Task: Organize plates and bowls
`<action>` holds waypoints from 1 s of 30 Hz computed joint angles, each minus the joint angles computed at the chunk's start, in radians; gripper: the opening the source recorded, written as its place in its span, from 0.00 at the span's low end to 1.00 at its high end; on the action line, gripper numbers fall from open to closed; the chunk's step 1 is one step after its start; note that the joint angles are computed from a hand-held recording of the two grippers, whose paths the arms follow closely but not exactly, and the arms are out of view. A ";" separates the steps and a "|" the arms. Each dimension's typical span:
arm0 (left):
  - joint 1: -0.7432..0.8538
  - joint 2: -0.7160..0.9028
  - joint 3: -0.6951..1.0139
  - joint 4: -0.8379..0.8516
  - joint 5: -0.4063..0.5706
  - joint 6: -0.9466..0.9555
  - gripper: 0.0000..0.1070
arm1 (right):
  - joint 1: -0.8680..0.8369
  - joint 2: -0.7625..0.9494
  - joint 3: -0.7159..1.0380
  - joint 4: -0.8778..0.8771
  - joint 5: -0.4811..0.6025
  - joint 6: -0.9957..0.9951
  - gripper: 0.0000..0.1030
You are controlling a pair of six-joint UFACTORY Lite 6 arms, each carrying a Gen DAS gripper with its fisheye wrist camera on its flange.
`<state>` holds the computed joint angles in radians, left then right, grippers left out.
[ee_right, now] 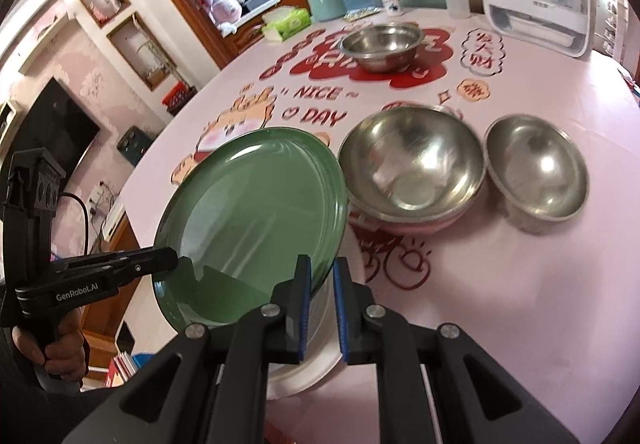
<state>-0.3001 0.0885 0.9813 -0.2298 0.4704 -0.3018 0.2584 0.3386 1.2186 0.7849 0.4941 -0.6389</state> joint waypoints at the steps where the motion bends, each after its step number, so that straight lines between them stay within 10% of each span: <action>1: -0.001 -0.003 -0.010 0.000 0.000 -0.005 0.13 | 0.009 0.002 -0.006 -0.009 0.000 0.006 0.11; 30: 0.041 0.065 -0.068 -0.013 -0.013 -0.021 0.18 | 0.105 0.116 0.054 -0.218 0.077 0.140 0.19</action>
